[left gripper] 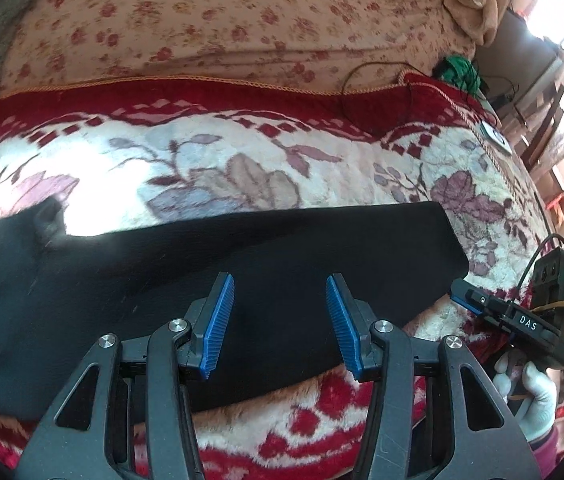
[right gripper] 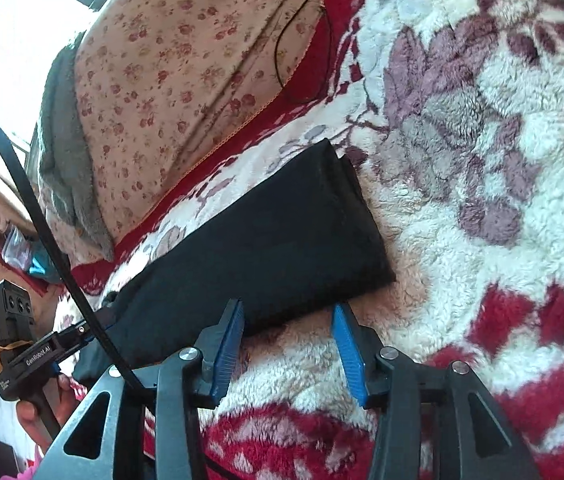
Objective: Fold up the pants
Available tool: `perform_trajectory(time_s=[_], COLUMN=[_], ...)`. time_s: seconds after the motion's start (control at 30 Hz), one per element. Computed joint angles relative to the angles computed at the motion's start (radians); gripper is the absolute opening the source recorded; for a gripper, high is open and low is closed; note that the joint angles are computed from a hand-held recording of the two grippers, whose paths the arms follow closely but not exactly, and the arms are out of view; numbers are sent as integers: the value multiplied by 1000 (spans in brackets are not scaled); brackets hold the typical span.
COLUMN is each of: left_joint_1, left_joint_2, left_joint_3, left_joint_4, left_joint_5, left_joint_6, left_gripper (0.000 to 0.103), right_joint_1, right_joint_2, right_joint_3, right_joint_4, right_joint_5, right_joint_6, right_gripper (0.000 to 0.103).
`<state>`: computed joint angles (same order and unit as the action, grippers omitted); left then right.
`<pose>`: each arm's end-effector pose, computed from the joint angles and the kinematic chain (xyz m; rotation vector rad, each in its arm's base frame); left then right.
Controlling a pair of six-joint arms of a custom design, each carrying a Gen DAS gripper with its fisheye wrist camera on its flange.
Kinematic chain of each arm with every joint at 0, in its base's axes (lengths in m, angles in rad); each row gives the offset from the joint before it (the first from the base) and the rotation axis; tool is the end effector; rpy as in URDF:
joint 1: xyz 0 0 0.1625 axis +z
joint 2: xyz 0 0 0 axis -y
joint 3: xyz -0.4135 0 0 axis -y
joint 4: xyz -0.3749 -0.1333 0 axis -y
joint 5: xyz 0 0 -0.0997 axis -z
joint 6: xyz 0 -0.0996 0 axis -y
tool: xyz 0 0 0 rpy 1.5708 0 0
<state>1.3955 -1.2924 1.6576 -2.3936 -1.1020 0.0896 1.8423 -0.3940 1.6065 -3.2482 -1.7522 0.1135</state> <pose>0.0722 -0.6145 0.3905 0.2020 2.6211 -0.6375 0.2844 -0.5917 -0.0727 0.1703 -2.9604 0.7404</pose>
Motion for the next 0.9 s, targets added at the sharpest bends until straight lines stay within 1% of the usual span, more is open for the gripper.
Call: perform_trajectory(time_s=[0.1,0.17,0.33,0.5,0.63,0.7,0.77,0.87,0.9], left_joint_1=[6,7,8,1,-2,-2,0,-7,-8], left_joint_2=[51,96,199,303,382,429,474,490,501], left_joint_3=[-65,-116,-246,-362,-451,-515,-588,-608,-632], left_joint_4=[50,78,175,255,316,380,480,523,566], left_joint_5=[-33,-57,-124,-131,-166,-175,-197,-200,-212], left_joint_6=[27,64,153,199,242,239,257,314,326], left_gripper=[48,57,58,58,58,58,58,58,58], right_joint_1=[-16,-29,-52,-73,-76,-78,-83,-93,-96], right_joint_2=[13,24,50,44,40,38,36,32,31], right_joint_3=[-10,-16,-38,-23,-18,-16,-11,0,3], right_joint_4=[-28,-52,-98,-114,-108,-107,-108,-113,-117], right_joint_5=[34,63,125,192,203,211,228,259,268], right_joint_6=[11,14,7,23,16,14,12,6,4], right_gripper=[45,46,48,49,50,51,53,56,57])
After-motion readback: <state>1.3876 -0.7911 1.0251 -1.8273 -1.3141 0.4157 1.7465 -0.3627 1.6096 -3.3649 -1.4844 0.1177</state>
